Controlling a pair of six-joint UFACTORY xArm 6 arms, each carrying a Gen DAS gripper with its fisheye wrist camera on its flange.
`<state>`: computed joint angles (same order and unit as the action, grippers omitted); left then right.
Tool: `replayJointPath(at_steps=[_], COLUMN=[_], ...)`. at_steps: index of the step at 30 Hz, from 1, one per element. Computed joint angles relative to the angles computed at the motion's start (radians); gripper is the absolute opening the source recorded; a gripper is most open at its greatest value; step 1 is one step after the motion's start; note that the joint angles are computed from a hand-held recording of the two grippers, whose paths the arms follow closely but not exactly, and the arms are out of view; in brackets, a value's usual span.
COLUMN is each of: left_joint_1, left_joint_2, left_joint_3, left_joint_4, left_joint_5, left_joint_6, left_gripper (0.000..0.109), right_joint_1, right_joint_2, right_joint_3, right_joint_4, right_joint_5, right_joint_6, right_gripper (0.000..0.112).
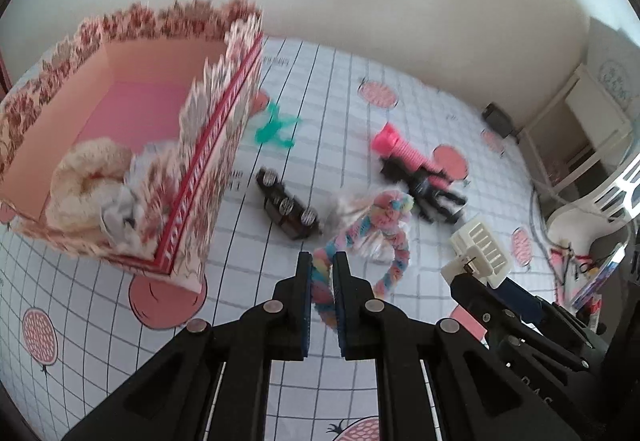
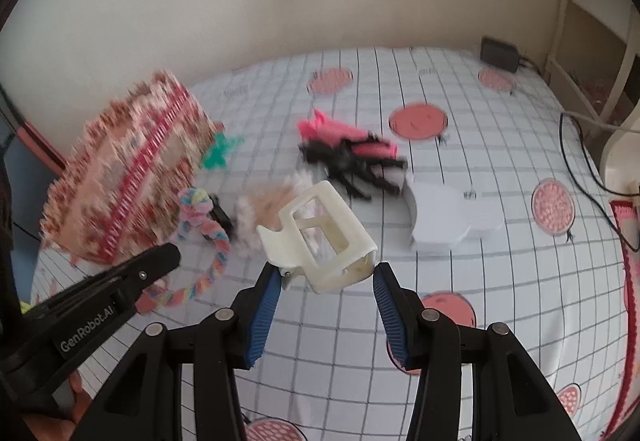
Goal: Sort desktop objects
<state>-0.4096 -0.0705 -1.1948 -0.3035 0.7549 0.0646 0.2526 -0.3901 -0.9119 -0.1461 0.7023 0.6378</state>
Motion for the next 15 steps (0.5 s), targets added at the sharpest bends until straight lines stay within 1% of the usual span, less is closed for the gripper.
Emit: replayJointPath(at_steps=[2, 8, 15], left_joint_1=[0.0, 0.0, 0.004], left_joint_2=[-0.016, -0.053, -0.078], left_joint_3=[0.006, 0.025, 0.035], left_joint_4=[-0.024, -0.1, -0.177], left_joint_5=[-0.031, -0.122, -0.191], left_joint_6=[0.025, 0.106, 0.175], left_gripper=[0.01, 0.01, 0.01], right_joint_1=[0.0, -0.002, -0.006], right_joint_2=[-0.019, -0.059, -0.072], right_joint_3=[0.012, 0.039, 0.05], right_joint_4=[-0.033, -0.117, -0.173], right_joint_5=[-0.05, -0.157, -0.217], right_joint_6=[0.029, 0.107, 0.171], right_gripper=[0.051, 0.051, 0.051])
